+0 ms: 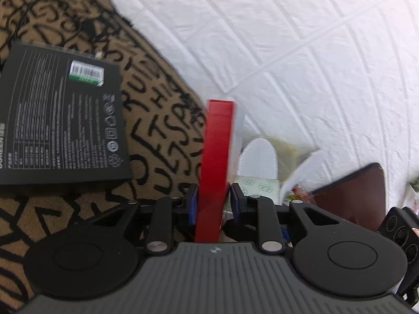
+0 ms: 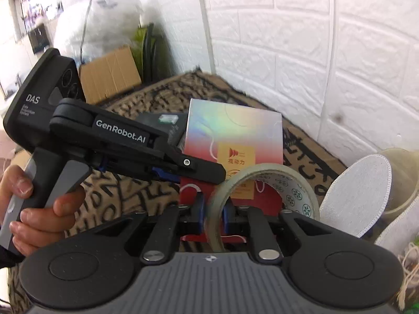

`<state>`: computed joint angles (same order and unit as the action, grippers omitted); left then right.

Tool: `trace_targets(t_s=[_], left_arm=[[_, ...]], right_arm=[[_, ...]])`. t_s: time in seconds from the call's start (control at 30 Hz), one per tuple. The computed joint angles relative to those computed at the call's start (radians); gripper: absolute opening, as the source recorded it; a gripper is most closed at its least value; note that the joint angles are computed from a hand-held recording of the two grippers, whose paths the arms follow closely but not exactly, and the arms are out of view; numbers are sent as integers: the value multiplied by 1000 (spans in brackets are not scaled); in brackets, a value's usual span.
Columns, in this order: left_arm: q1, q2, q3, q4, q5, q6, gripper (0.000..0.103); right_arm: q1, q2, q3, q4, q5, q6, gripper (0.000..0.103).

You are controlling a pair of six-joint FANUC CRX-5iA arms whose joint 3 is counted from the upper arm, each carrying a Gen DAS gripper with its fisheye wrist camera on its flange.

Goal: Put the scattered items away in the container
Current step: 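Lift the tape roll and red gift box and carry them over the container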

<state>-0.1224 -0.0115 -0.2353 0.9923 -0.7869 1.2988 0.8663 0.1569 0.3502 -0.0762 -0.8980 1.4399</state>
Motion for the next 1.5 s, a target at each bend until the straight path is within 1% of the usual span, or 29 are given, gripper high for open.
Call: trace_targets(t_s=[0.07, 0.13, 0.2, 0.4, 0.53, 0.6, 0.67, 0.73, 0.83, 0.9, 1.0, 1.13, 1.23, 1.3, 1.4, 1.43, 1.5], left_arm=[[-3, -16, -14, 36, 0, -29, 25], [-2, -24, -5, 15, -7, -29, 25], [-1, -23, 4, 0, -18, -22, 25], [3, -56, -8, 18, -31, -48, 26], [3, -65, 9, 54, -42, -78, 25], [-3, -69, 34, 42, -48, -80, 25], [-20, -74, 45, 53, -53, -94, 25], [-38, -80, 67, 21, -46, -93, 26], [-52, -81, 82, -5, -60, -81, 26], [-56, -75, 81, -21, -70, -55, 26], [-53, -103, 49, -49, -81, -33, 26], [-48, -131, 60, -81, -131, 4, 26], [-76, -135, 93, -79, -138, 0, 26], [-114, -126, 125, -75, -132, -14, 27], [-194, -108, 179, -73, -114, -31, 27], [-227, -98, 198, -75, -106, -33, 27], [-300, -72, 236, -77, -87, -38, 27]], right_arm=[[15, -34, -54, 27, 64, -46, 13], [23, -59, -96, 35, 111, -82, 13], [32, -74, -123, 51, 134, -106, 13], [48, -125, -192, 63, 218, -145, 14], [60, -157, -220, 102, 269, -175, 14], [69, -174, -232, 121, 290, -188, 14], [70, -195, -242, 115, 304, -194, 14], [84, -226, -292, 173, 350, -254, 15], [90, -253, -327, 211, 361, -303, 15], [106, -272, -359, 256, 357, -364, 15], [130, -301, -418, 312, 371, -450, 15], [173, -372, -528, 450, 419, -630, 15], [188, -434, -611, 628, 457, -816, 15], [194, -487, -667, 770, 454, -941, 15], [209, -582, -741, 959, 394, -1093, 15], [222, -618, -762, 1008, 353, -1127, 15], [268, -691, -794, 1084, 238, -1174, 15]])
